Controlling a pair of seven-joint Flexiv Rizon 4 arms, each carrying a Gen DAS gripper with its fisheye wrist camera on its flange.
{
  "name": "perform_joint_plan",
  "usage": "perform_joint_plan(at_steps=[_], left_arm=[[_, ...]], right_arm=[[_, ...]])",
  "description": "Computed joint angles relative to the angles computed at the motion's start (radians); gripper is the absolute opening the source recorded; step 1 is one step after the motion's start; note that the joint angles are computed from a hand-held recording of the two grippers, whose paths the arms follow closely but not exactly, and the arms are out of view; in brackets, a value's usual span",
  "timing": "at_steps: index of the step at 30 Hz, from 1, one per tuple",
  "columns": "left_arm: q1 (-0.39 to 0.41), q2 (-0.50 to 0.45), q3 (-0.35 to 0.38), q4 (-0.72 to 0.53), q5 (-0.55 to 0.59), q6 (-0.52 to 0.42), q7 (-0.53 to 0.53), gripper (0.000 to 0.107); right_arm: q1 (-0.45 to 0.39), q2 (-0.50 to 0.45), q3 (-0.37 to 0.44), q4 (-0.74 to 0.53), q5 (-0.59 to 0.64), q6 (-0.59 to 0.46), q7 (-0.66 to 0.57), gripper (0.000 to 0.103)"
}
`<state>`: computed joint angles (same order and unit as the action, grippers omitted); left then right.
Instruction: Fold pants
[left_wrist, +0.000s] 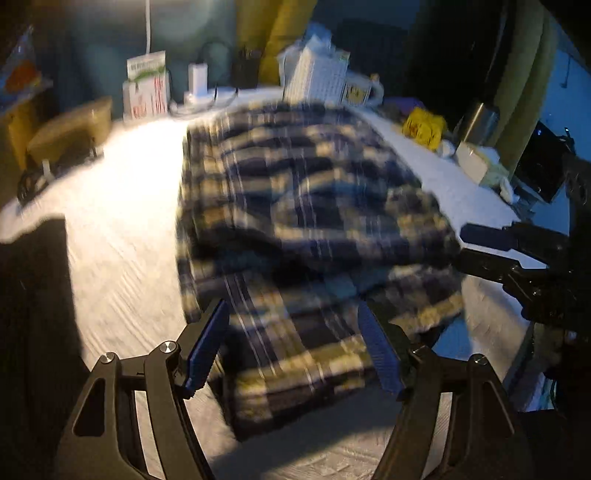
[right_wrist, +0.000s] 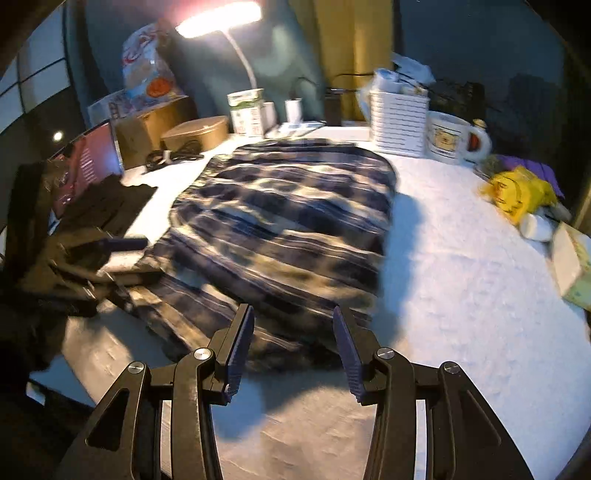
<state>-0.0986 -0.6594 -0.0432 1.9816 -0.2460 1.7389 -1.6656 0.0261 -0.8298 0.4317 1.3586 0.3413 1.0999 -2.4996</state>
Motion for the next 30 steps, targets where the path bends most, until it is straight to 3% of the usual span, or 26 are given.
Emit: perform_joint_plan(at_steps=[5,9,15,17,21,30], left_arm=[[-0.088,-0.008,0.084,0.012,-0.008,0.020,-0.012,0.072],[-0.136,-0.004,0.130,0.033,-0.014,0.038,-0.009,0.072],[-0.276,-0.001,0.270,0.040,-0.052,-0.016,-0.004,0.073],[-0.262,0.019,0.258,0.057,-0.047,-0.035,-0.008,0.073],[-0.157,0.065,0.156,0.115,-0.031,-0.006,-0.028,0.073],[-0.180,0.075,0.234,0.071,-0.059,0.038,-0.030,0.073]], right_arm=[[0.062,-0.012,-0.054,0.044,-0.056,0.020,0.034,0.047],[0.043,-0.010,-0.032,0.084,-0.075,0.077,0.031,0.047],[0.010,0.005,-0.007,0.136,-0.102,0.118,0.010,0.047],[-0.003,0.009,0.000,0.143,-0.112,0.110,0.011,0.047],[-0.031,0.018,0.004,0.118,-0.108,0.030,0.029,0.047],[-0.067,0.020,0.019,0.018,-0.024,0.031,-0.011,0.047]])
